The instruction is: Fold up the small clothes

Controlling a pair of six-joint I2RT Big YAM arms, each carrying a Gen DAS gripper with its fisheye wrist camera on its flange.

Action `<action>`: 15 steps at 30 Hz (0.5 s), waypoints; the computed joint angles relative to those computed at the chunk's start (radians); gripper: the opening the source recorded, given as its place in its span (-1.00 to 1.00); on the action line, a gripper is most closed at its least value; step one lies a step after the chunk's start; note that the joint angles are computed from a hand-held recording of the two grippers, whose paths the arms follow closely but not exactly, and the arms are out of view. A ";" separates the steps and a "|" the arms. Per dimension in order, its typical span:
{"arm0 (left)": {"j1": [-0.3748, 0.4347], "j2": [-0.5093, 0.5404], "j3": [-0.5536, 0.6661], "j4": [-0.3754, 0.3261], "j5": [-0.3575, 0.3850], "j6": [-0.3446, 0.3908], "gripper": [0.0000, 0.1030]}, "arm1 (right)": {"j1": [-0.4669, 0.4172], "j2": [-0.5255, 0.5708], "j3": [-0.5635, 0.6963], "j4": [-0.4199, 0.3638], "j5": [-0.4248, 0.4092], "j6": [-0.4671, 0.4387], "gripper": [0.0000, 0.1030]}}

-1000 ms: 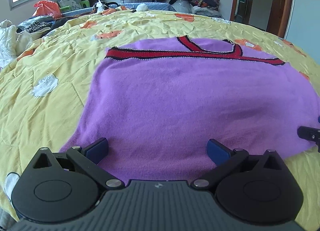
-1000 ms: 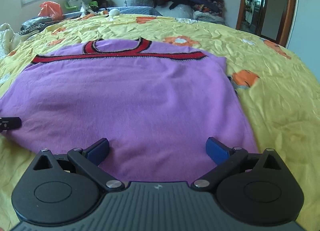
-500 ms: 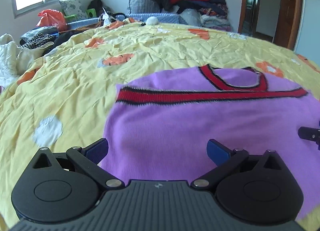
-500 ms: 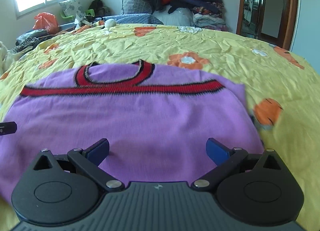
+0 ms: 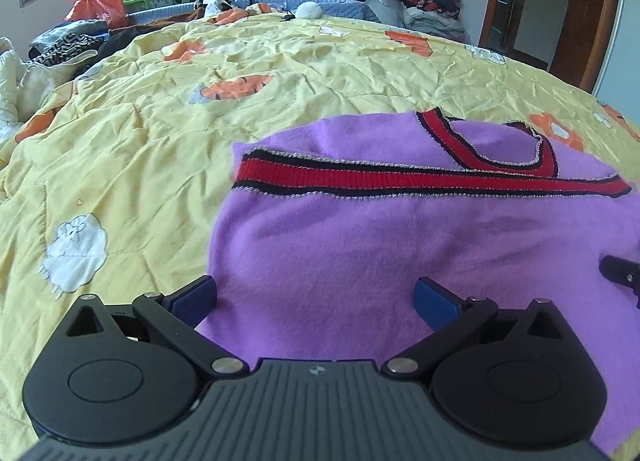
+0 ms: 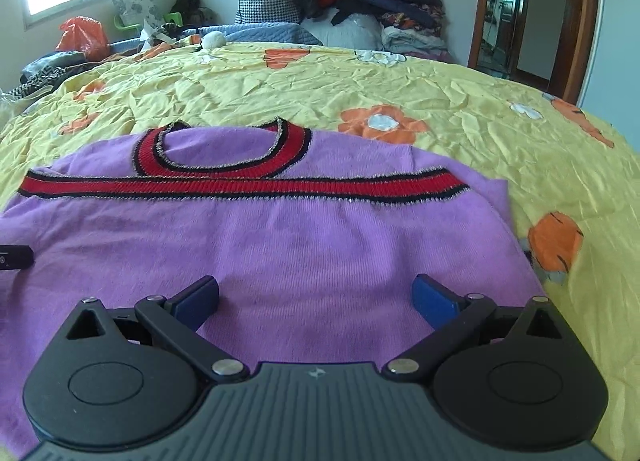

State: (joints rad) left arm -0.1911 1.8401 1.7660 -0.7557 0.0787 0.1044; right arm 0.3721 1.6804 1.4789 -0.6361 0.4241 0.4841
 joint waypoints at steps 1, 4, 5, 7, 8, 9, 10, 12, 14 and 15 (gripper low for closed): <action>0.003 -0.003 -0.002 -0.002 0.003 0.004 1.00 | 0.009 -0.008 -0.010 -0.003 0.003 0.004 1.00; 0.015 -0.008 -0.008 -0.007 0.009 0.010 1.00 | 0.044 -0.039 -0.056 0.008 0.043 0.010 1.00; 0.020 -0.011 -0.011 -0.011 0.014 0.009 1.00 | 0.054 -0.056 -0.079 0.020 0.045 0.023 1.00; 0.030 -0.018 -0.019 -0.015 0.028 0.012 1.00 | 0.068 -0.071 -0.099 -0.001 0.036 0.006 1.00; 0.033 -0.025 -0.027 -0.011 0.028 0.016 1.00 | 0.079 -0.084 -0.119 0.008 0.049 -0.009 1.00; 0.037 -0.033 -0.036 -0.007 0.029 0.020 1.00 | 0.085 -0.102 -0.146 0.026 0.050 -0.006 1.00; 0.041 -0.038 -0.041 -0.007 0.034 0.024 1.00 | 0.086 -0.115 -0.160 0.028 0.036 -0.002 1.00; 0.047 -0.045 -0.044 -0.009 0.038 0.031 1.00 | 0.088 -0.141 -0.182 0.030 0.033 -0.005 1.00; 0.053 -0.050 -0.046 0.000 0.040 0.038 1.00 | 0.086 -0.166 -0.205 0.039 0.049 0.001 1.00; 0.056 -0.048 -0.042 0.003 0.044 0.038 1.00 | 0.083 -0.177 -0.217 0.051 0.046 0.003 1.00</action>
State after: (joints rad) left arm -0.1347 1.7916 1.7237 -0.7523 0.1222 0.1424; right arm 0.4547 1.5034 1.2615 -0.5846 0.4703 0.4868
